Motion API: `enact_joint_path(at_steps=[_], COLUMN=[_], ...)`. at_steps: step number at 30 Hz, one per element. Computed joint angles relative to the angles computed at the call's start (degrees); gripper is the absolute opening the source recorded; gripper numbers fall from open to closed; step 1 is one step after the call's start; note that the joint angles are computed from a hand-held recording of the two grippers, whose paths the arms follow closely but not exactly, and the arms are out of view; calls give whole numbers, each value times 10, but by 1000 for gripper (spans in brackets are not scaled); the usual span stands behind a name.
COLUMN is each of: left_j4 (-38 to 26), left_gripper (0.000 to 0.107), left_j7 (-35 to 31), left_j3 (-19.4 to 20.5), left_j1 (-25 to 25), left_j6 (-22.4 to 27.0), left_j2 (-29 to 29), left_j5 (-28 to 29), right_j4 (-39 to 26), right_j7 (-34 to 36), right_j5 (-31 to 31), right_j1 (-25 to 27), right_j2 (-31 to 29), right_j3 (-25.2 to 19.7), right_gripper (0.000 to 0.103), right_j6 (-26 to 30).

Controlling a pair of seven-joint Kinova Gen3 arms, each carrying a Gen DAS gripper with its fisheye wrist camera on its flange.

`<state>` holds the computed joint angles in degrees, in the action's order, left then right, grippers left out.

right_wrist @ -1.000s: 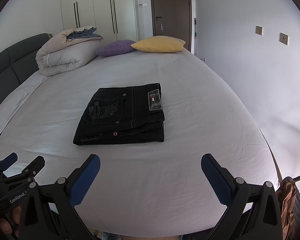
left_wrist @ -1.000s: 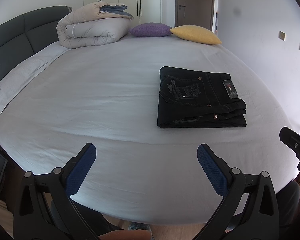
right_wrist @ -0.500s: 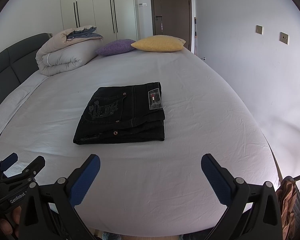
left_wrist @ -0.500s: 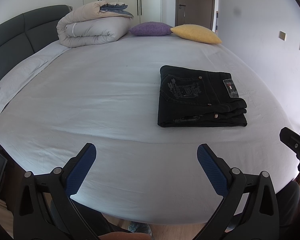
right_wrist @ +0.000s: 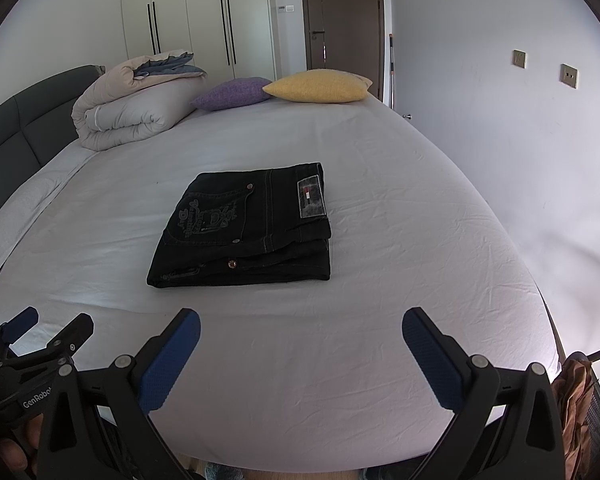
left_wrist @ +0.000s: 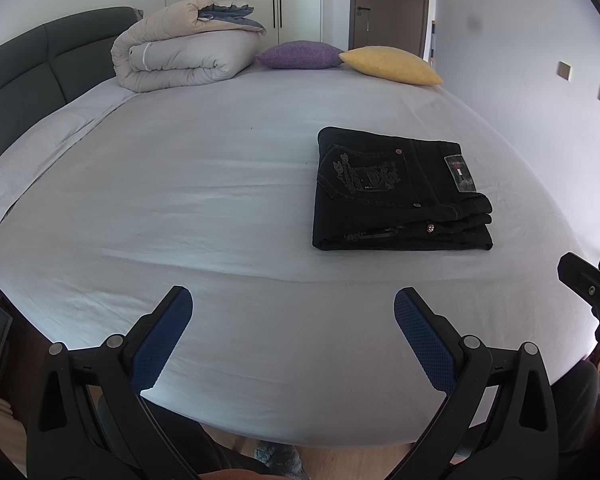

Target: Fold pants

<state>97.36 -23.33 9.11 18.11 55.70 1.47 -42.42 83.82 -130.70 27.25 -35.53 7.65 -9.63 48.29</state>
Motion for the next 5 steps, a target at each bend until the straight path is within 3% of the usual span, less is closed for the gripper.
enact_joint_path(at_steps=[5], left_j4=[5], left_gripper=[103], left_j7=[0], left_j3=[1], left_j1=[-2], left_j6=[-2], left_j2=[-3], left_j5=[-3], right_j4=[-1], right_j7=[2], right_j5=[-1], right_j1=[1], right_j2=[0], right_j3=[0], right_gripper=[103], right_j6=[0])
